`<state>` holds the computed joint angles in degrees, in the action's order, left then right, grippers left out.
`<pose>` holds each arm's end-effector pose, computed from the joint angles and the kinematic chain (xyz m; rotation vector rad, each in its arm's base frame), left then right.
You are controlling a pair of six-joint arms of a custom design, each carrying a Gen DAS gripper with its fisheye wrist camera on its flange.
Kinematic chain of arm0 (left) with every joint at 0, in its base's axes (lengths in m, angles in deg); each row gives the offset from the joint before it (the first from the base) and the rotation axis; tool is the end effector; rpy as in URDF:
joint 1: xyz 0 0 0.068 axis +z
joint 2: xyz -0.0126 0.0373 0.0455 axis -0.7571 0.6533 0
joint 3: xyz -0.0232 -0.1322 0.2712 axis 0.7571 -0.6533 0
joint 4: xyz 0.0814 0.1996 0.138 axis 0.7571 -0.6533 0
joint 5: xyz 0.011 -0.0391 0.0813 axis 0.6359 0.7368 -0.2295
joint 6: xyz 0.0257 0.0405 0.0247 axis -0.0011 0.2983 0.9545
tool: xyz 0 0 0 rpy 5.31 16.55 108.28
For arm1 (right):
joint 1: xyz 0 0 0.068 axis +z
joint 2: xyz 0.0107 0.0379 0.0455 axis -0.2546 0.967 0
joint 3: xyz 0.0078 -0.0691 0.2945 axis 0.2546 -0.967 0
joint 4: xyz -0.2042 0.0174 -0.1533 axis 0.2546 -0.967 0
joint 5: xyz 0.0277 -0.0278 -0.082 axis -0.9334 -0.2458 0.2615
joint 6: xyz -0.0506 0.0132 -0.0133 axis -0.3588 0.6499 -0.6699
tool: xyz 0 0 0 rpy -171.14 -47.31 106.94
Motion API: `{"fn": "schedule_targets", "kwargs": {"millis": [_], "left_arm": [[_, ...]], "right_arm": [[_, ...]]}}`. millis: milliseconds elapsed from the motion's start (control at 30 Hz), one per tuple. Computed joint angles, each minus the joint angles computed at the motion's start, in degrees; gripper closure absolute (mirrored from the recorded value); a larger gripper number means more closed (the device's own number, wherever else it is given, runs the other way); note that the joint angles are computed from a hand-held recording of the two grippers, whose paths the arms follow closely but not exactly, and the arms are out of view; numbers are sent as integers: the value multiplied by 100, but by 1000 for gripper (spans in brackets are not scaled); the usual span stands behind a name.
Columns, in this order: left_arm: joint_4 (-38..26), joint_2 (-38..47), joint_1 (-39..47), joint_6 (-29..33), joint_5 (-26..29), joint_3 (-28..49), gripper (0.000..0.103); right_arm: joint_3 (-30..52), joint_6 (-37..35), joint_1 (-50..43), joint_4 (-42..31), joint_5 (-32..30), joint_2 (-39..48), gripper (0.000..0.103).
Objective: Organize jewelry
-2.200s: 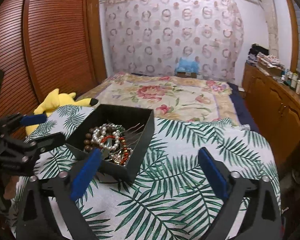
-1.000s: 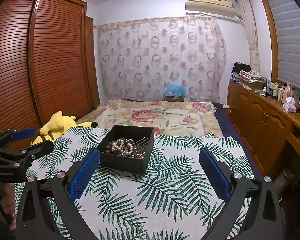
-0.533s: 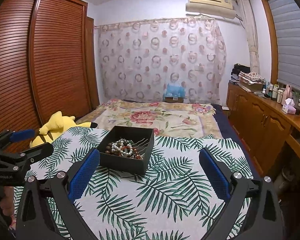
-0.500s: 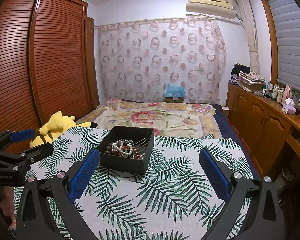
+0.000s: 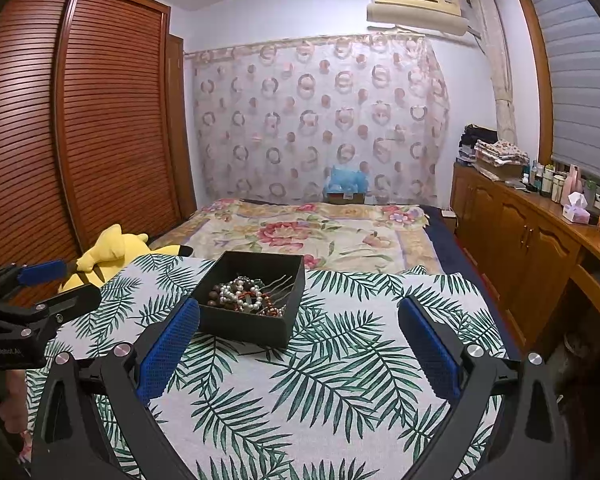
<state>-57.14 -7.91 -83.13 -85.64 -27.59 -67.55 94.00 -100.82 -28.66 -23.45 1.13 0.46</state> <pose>0.1525 -0.0756 0.1943 -0.2449 2.0836 0.1235 0.2569 -0.0377 0.1678 -0.5849 1.9310 0.4448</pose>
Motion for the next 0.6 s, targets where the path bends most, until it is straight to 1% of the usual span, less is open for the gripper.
{"fn": "schedule_targets", "kwargs": {"millis": [600], "left_arm": [[-44, -27, 3, -27, -10, 11, 8]], "right_arm": [[9, -6, -26, 3, -32, 23, 3]]}}
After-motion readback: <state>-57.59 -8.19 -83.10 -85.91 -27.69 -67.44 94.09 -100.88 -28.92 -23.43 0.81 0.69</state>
